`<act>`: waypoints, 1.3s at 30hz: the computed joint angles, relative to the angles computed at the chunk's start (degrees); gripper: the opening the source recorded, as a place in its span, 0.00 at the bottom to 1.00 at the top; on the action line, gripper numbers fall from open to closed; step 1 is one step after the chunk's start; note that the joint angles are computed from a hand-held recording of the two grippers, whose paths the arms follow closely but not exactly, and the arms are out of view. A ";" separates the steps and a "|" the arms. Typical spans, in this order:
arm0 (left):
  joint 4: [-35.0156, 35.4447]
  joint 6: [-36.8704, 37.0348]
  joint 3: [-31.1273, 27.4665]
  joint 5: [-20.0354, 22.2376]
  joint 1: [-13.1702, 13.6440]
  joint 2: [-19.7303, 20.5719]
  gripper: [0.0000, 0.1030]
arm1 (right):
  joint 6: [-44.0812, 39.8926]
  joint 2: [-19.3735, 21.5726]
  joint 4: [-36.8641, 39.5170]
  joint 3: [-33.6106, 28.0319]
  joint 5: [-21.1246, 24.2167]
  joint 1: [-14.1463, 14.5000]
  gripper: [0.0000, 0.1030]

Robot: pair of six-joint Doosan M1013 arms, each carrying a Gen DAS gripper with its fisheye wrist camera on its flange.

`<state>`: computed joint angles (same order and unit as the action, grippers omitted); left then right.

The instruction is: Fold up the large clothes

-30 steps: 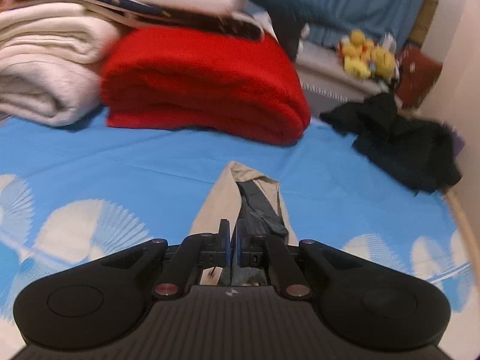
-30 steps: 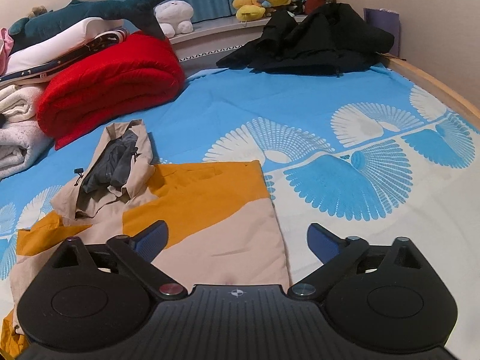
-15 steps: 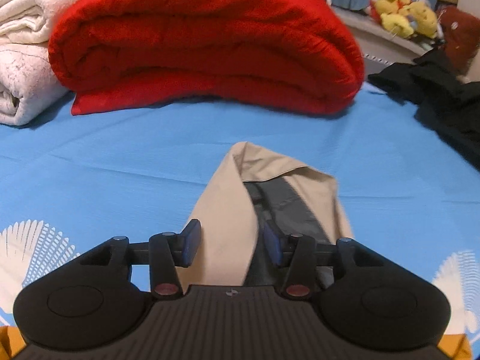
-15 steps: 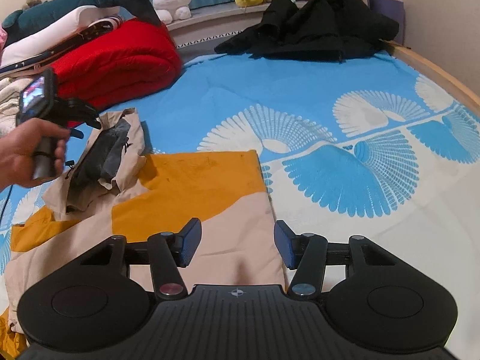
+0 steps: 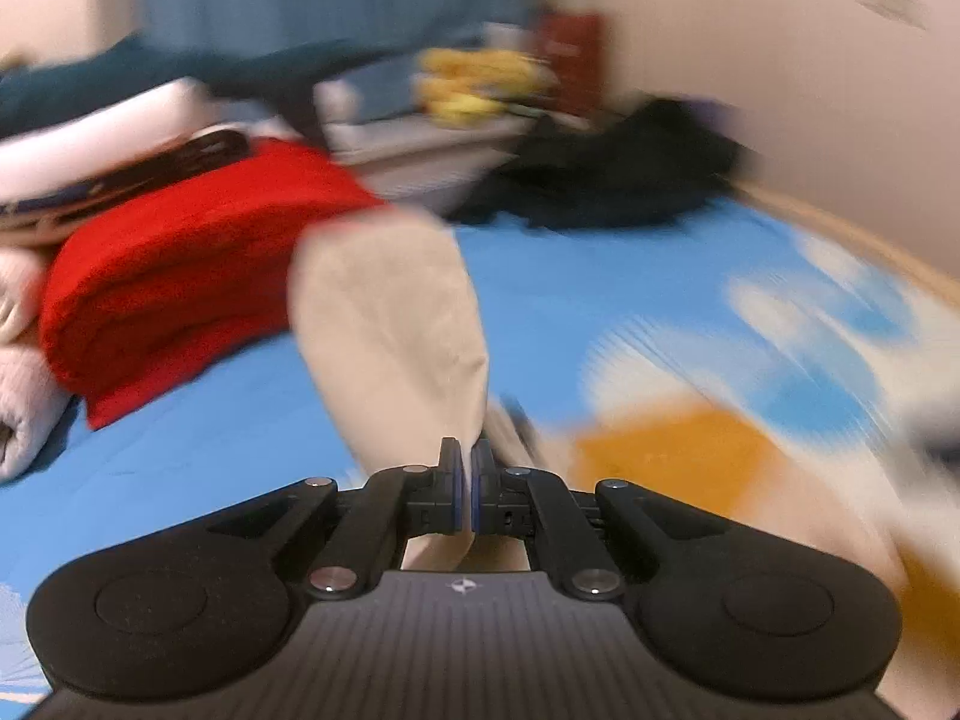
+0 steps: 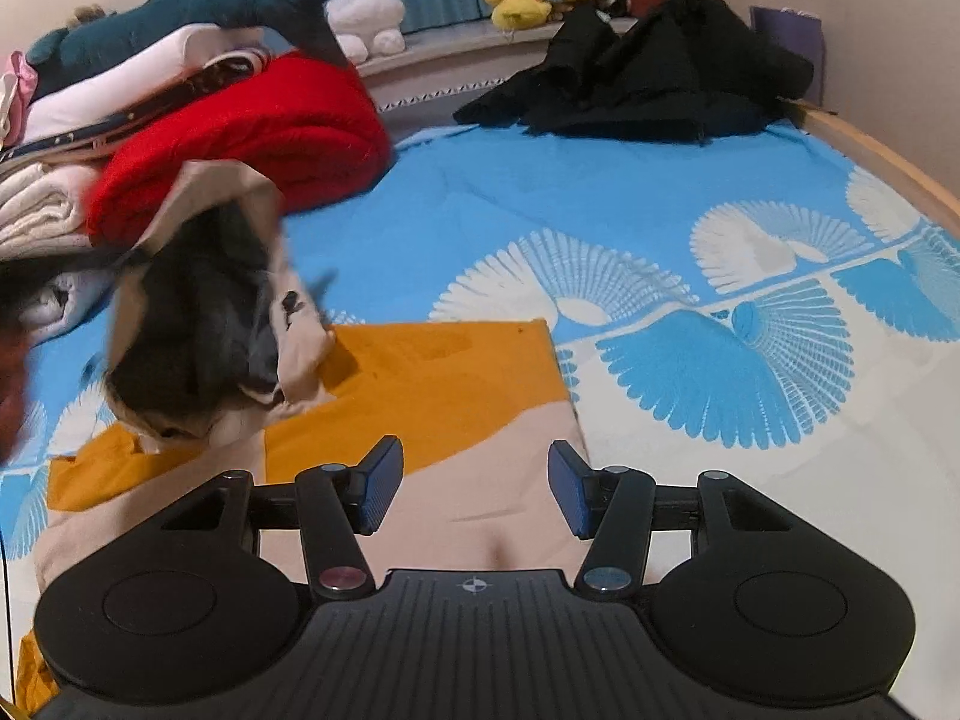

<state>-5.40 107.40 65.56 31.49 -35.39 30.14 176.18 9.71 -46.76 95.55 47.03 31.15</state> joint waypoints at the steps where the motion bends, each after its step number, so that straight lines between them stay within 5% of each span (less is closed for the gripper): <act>1: -0.72 2.25 4.12 0.17 -0.19 -2.61 0.02 | 1.38 -0.11 -0.85 0.11 0.23 0.19 0.54; 3: 0.61 3.02 12.40 2.51 -0.47 -7.82 0.04 | 5.06 -0.38 -3.24 0.56 0.19 0.64 0.55; 7: 9.41 -10.30 19.01 8.82 -1.15 -12.44 0.11 | 9.49 -0.61 -6.07 1.17 -0.92 1.18 0.61; 10: 14.01 -27.15 20.33 7.13 -0.30 -13.66 0.25 | 12.33 -0.79 -7.33 1.60 -3.24 1.43 0.65; 13: 8.87 -40.29 20.63 3.29 2.56 -13.13 0.31 | 13.51 -0.91 -4.70 2.22 -8.25 0.79 0.66; 15: 6.83 -47.88 17.59 7.23 3.61 -10.35 0.31 | 11.05 -0.48 0.45 2.23 -11.81 0.06 0.66; 21: -3.96 -48.47 13.38 11.34 6.90 -5.41 0.31 | 1.03 2.12 16.68 0.92 -14.97 -0.90 0.66; 31: -4.15 -49.83 13.52 12.15 5.98 -4.46 0.31 | -5.87 4.84 27.69 -0.86 -16.58 -1.32 0.62; 37: -4.12 -51.35 13.09 13.37 5.98 -3.97 0.31 | -11.25 6.13 32.81 -1.77 -16.58 -1.44 0.38; 39: -3.82 -51.09 13.24 12.82 5.92 -4.12 0.10 | -14.12 6.32 35.20 -1.88 -16.87 -1.64 0.15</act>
